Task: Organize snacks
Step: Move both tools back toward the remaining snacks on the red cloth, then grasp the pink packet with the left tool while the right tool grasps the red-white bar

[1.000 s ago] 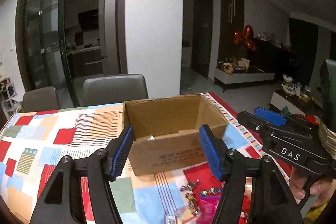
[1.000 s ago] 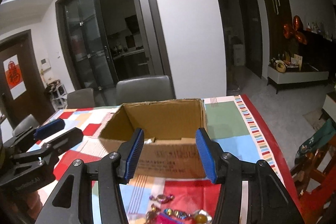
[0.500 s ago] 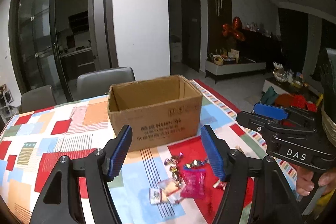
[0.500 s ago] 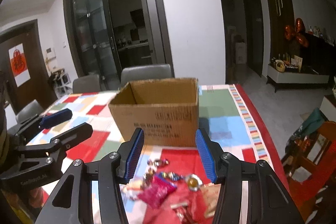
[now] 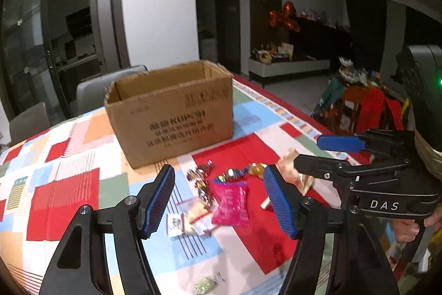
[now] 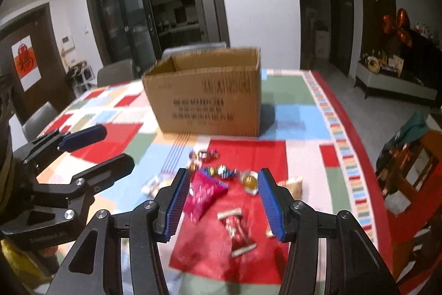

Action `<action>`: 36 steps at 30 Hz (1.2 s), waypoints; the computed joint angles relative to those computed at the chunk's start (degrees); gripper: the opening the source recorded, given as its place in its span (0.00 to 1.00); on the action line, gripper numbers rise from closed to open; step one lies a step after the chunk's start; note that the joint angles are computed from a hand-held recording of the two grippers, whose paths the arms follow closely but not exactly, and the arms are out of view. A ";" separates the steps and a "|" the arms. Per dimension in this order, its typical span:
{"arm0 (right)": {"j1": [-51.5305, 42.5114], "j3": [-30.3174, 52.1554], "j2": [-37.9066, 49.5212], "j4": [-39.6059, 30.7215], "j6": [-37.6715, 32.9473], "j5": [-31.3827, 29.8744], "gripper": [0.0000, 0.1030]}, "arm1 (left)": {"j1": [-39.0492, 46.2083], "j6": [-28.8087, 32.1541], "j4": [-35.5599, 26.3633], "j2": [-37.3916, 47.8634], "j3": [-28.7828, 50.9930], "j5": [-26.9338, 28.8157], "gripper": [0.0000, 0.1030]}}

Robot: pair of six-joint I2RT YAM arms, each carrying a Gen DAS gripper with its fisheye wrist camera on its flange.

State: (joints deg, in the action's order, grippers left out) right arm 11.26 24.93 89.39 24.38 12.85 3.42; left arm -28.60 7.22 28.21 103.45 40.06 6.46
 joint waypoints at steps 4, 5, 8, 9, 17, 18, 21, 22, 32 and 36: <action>-1.14 0.42 4.62 0.61 -0.47 -2.60 0.51 | -0.37 1.50 -1.17 3.60 1.49 0.74 0.57; -1.45 0.64 5.74 0.64 -0.46 -3.13 0.51 | -0.41 1.67 -1.91 4.76 2.30 0.94 0.56; -2.88 1.81 9.53 0.69 -0.65 -5.23 0.50 | -0.26 1.96 -4.53 7.80 5.00 2.43 0.53; -3.33 2.19 10.77 0.82 -0.70 -5.99 0.50 | -0.39 1.97 -5.50 8.45 5.88 2.56 0.52; -5.16 6.13 18.12 -0.72 -1.74 -9.39 0.44 | 0.18 1.97 -16.11 17.07 17.13 6.65 0.45; -5.39 6.53 18.65 -0.91 -1.86 -9.91 0.42 | 0.31 1.87 -17.89 18.47 18.98 7.44 0.45; -5.95 8.27 20.82 -1.87 -1.97 -11.11 0.39 | 0.18 1.67 -19.85 20.99 22.00 7.01 0.43; -6.15 8.80 21.36 -2.24 -2.08 -11.38 0.39 | 0.11 1.66 -20.10 21.72 22.75 6.80 0.43; -6.23 12.68 26.04 -4.17 -2.49 -12.17 0.35 | -0.63 2.13 -23.65 27.96 29.94 4.09 0.42; -6.00 13.50 27.30 -4.03 -2.43 -11.78 0.30 | -1.58 2.48 -23.25 29.51 31.08 1.80 0.42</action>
